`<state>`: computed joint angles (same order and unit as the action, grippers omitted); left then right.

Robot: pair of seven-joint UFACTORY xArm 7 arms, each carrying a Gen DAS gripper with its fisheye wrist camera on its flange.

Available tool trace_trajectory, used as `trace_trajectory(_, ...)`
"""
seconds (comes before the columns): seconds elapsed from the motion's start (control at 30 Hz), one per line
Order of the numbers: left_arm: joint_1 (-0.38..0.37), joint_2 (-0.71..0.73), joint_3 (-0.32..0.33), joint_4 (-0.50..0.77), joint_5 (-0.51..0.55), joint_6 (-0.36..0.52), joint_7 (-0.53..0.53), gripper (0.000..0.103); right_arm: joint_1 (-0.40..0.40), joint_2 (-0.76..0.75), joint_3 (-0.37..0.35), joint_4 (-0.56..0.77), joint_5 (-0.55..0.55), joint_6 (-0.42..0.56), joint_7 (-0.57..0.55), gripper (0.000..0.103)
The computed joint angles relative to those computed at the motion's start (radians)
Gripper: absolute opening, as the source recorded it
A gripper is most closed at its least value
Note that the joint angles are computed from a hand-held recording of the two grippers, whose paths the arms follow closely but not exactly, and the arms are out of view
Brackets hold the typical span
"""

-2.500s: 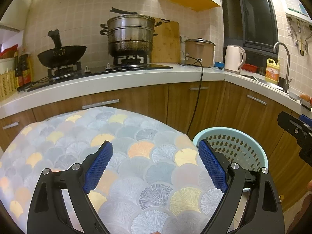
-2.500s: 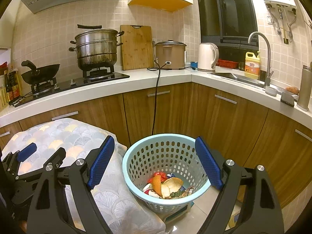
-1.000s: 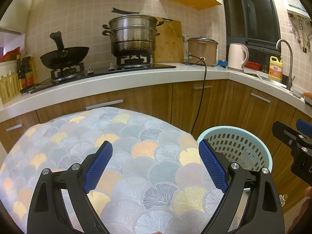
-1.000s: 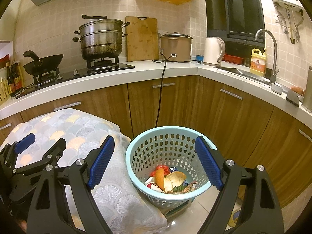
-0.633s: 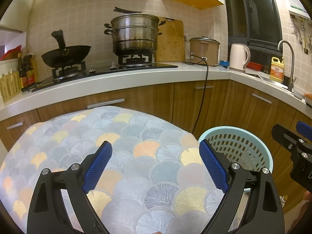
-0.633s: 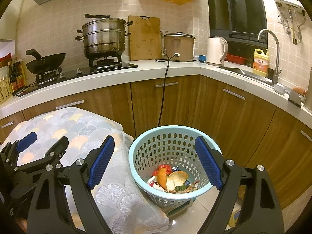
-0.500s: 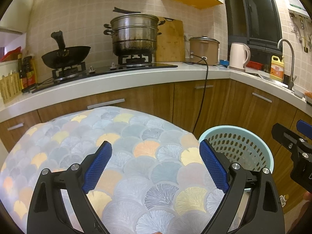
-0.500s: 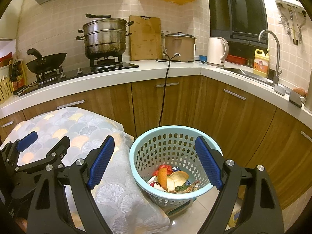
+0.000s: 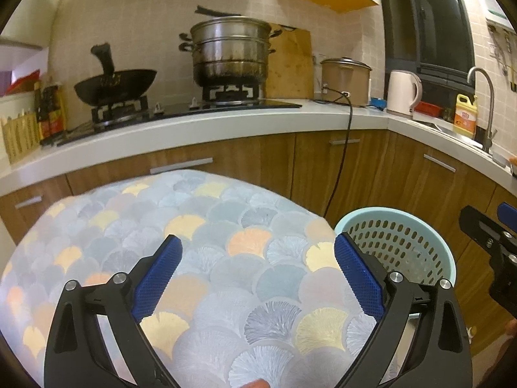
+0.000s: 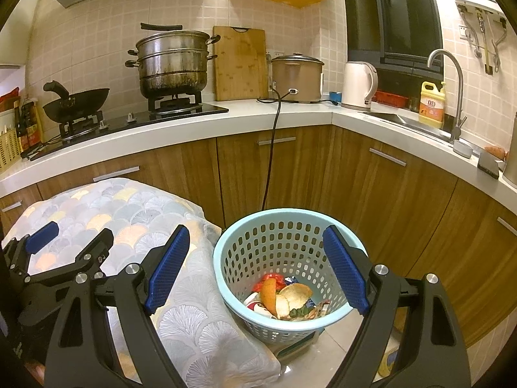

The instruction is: Collect trash

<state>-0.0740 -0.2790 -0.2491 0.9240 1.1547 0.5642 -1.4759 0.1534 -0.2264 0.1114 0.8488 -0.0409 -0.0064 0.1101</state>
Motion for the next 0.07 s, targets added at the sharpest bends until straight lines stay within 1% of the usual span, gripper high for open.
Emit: trace_trajectory(0.07,0.002,-0.003,0.0,-0.002,0.004,0.002,-0.009,0.093,-0.007,0.002,0.006,0.003,-0.006,0.001,0.006,0.08)
